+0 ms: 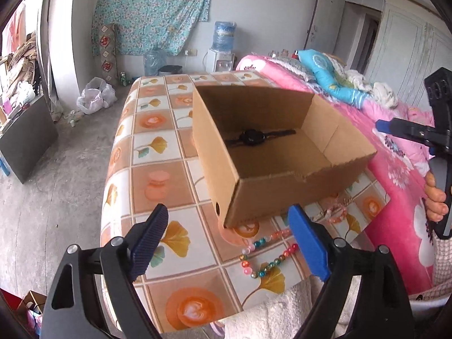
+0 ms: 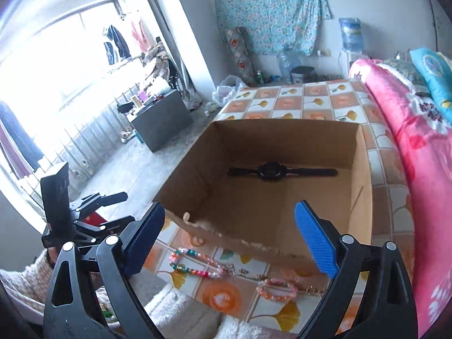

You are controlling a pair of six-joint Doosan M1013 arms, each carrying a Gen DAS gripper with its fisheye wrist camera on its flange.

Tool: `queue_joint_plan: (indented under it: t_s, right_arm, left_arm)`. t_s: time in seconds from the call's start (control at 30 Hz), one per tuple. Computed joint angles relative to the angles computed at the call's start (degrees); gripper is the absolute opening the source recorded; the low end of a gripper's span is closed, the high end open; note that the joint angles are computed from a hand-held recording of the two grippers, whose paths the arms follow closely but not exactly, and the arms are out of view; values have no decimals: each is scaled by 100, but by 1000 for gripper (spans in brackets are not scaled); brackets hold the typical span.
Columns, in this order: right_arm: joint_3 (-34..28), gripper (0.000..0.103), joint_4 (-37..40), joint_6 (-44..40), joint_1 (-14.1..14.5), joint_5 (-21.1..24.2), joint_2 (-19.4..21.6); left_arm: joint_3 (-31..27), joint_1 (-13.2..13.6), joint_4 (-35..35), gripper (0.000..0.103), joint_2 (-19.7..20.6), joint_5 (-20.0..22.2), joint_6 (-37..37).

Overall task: Organize jewelry
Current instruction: 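Open the right tool to release the watch and withdraw from the box, then reach the left tool to the multicolour bead bracelet and grasp it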

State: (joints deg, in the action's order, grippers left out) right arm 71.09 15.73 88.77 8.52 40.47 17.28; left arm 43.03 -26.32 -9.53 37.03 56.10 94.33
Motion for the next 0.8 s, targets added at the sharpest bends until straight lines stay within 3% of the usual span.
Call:
queue_joint_plan:
  t_s: [0.13,0.23,0.33,0.47,0.57,0.7,0.8]
  right_arm:
    - [468,95,-1296,1168,205,-98,-152]
    - [723,95,-2811,2338,416,10,-167]
    - [914,95,-4163,3217,619,115,-204]
    - [1131,95,-5426,3925,773,-110,-266]
    - [1293,95,-6727,4951,874,-253,-303]
    - [1417,95,-7020,5257,818,-735,-379]
    - [1439,95,-6569,4718,738,-1061,-373]
  left_arm:
    - [402,-136,207,85,-121,-14,9]
    - [611,-210,147,85,-175,-23,-29]
    - [878,-284,149,85,-265,-271,-203]
    - [1238,-398,501,86,-401,-737,-687]
    - [1418,-438,668,86,-464,-927,-1010]
    - [1703,-533,1297,87,-614,-1390,-1530]
    - [1722,-532,1299,93,-643,-1460,-1499]
